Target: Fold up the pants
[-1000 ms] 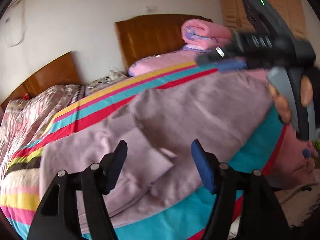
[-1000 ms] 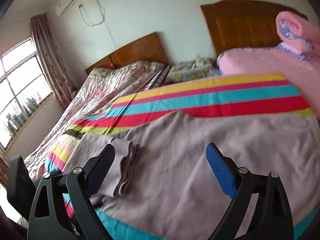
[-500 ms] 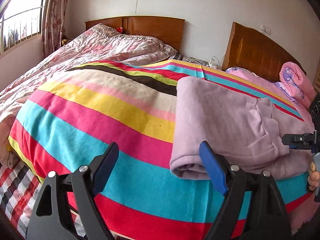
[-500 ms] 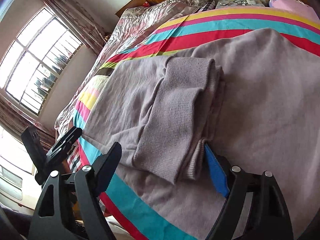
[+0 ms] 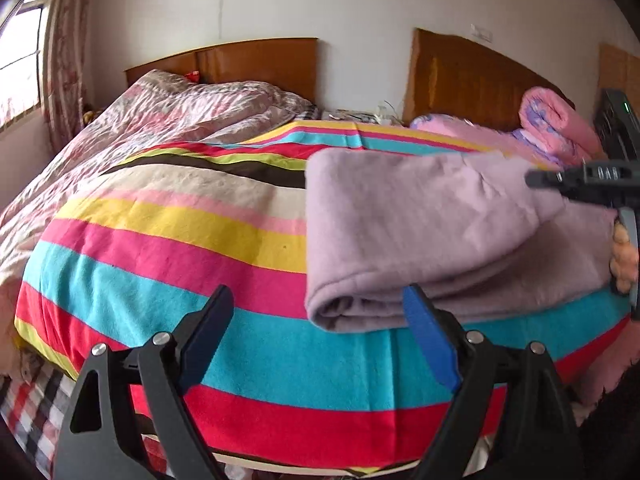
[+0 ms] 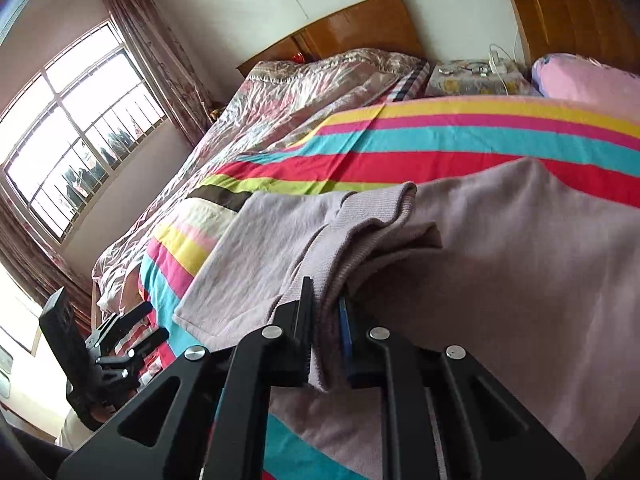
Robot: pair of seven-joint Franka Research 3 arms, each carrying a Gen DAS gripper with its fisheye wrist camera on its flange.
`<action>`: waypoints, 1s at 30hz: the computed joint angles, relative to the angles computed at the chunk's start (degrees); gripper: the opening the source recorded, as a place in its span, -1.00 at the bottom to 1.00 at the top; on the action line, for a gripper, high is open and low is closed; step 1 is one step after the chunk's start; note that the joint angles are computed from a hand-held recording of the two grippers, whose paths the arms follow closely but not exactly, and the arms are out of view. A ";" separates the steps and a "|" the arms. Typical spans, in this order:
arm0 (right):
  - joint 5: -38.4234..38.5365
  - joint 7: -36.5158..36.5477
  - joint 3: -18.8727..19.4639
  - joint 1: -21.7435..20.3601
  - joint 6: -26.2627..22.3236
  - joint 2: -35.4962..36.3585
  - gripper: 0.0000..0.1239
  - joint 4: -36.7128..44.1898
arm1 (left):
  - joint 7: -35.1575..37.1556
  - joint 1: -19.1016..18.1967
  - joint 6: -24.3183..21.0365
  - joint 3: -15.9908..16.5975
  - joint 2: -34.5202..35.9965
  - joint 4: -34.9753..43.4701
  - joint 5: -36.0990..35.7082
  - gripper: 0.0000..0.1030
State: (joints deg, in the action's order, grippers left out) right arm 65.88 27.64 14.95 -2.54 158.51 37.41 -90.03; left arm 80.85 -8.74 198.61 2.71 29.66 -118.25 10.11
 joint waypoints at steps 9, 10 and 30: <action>-0.01 -2.34 0.46 0.43 0.29 -2.49 -0.77 0.65 | -2.54 -6.44 -3.99 4.17 5.37 7.17 -3.78 0.74; 0.40 -3.17 0.66 0.35 0.32 -2.96 -0.77 0.76 | -3.20 -9.55 -4.42 7.33 6.53 8.53 -5.60 0.77; -5.62 5.95 -4.97 2.25 -4.04 -2.49 -0.72 0.20 | -14.53 -10.62 -11.64 13.02 8.06 10.93 1.07 0.85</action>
